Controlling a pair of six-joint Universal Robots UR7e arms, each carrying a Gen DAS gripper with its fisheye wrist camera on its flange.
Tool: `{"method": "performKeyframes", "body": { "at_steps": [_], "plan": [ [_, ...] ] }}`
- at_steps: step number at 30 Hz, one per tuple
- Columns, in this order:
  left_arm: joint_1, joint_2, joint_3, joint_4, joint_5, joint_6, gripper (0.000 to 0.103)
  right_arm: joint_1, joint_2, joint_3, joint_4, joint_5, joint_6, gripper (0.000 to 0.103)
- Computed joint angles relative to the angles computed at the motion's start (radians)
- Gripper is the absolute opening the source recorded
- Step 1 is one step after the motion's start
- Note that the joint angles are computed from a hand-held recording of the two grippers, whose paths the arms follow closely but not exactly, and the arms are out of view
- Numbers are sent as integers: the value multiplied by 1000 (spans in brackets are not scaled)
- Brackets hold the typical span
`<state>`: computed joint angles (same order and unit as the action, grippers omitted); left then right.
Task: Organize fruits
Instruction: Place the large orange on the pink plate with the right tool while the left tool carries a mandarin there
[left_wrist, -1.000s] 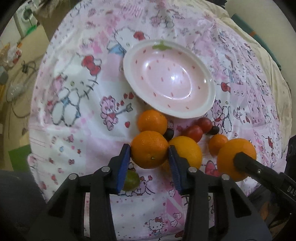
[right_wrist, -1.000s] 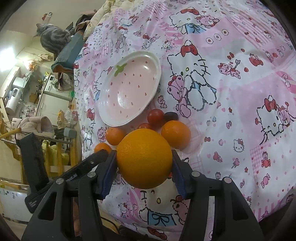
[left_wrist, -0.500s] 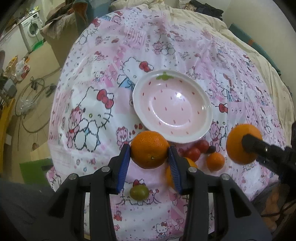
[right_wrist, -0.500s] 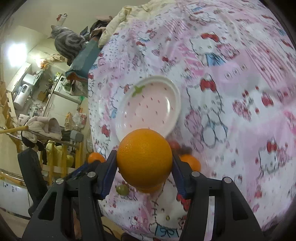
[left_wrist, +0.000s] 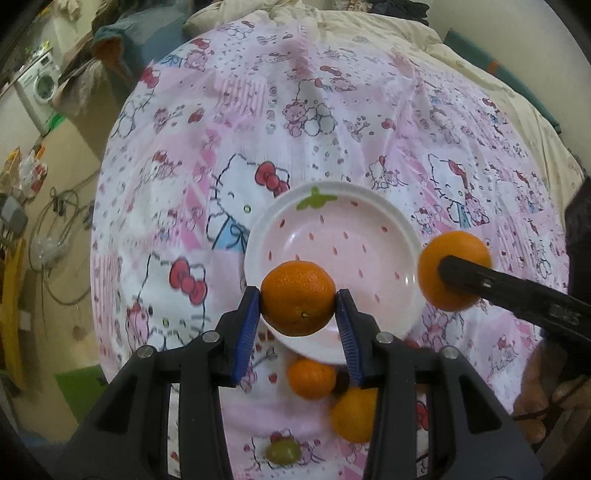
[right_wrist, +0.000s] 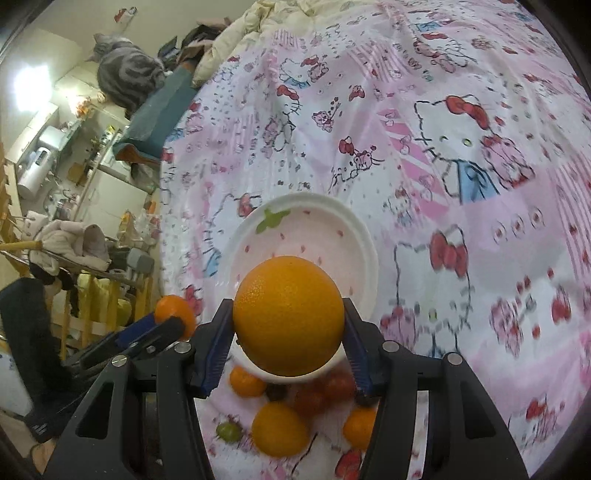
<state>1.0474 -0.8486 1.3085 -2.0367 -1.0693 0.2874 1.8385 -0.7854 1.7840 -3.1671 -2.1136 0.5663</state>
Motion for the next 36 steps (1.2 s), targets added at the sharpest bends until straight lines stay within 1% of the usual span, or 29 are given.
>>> {"method": "performKeyframes", "body": {
  "at_steps": [1, 6, 10, 13, 17, 21, 26, 29, 30, 31, 33, 34, 36],
  "plan": [
    [1, 9, -11, 2, 0, 4, 37, -8, 6, -15, 22, -5, -2, 58],
    [15, 48, -56, 6, 7, -10, 37, -56, 45, -96, 118, 29, -42, 58],
    [24, 77, -92, 23, 13, -23, 37, -82, 80, -139, 134, 77, -76, 58],
    [28, 91, -109, 30, 17, -30, 37, -92, 108, -185, 198, 60, -89, 58],
    [28, 101, -118, 36, 15, -35, 37, -109, 105, -182, 191, 91, -93, 58],
    [25, 102, -108, 19, 23, -19, 37, -111, 100, -182, 201, 99, -110, 60],
    [26, 106, -105, 19, 31, -20, 37, -106, 93, -189, 240, 71, -94, 60],
    [24, 106, -100, 11, 33, -17, 37, -105, 85, -177, 242, 49, -74, 61],
    [24, 106, -101, 11, 31, -17, 37, -107, 79, -168, 235, 53, -69, 61],
    [24, 107, -102, 13, 30, -20, 37, -108, 75, -160, 227, 59, -67, 63],
    [23, 109, -100, 6, 30, -19, 37, -102, 68, -151, 214, 45, -69, 66],
    [22, 111, -99, 1, 30, -18, 37, -97, 63, -144, 203, 37, -68, 73],
    [22, 118, -100, -12, 29, -15, 37, -86, 55, -128, 167, 7, -72, 75]
  ]
}}
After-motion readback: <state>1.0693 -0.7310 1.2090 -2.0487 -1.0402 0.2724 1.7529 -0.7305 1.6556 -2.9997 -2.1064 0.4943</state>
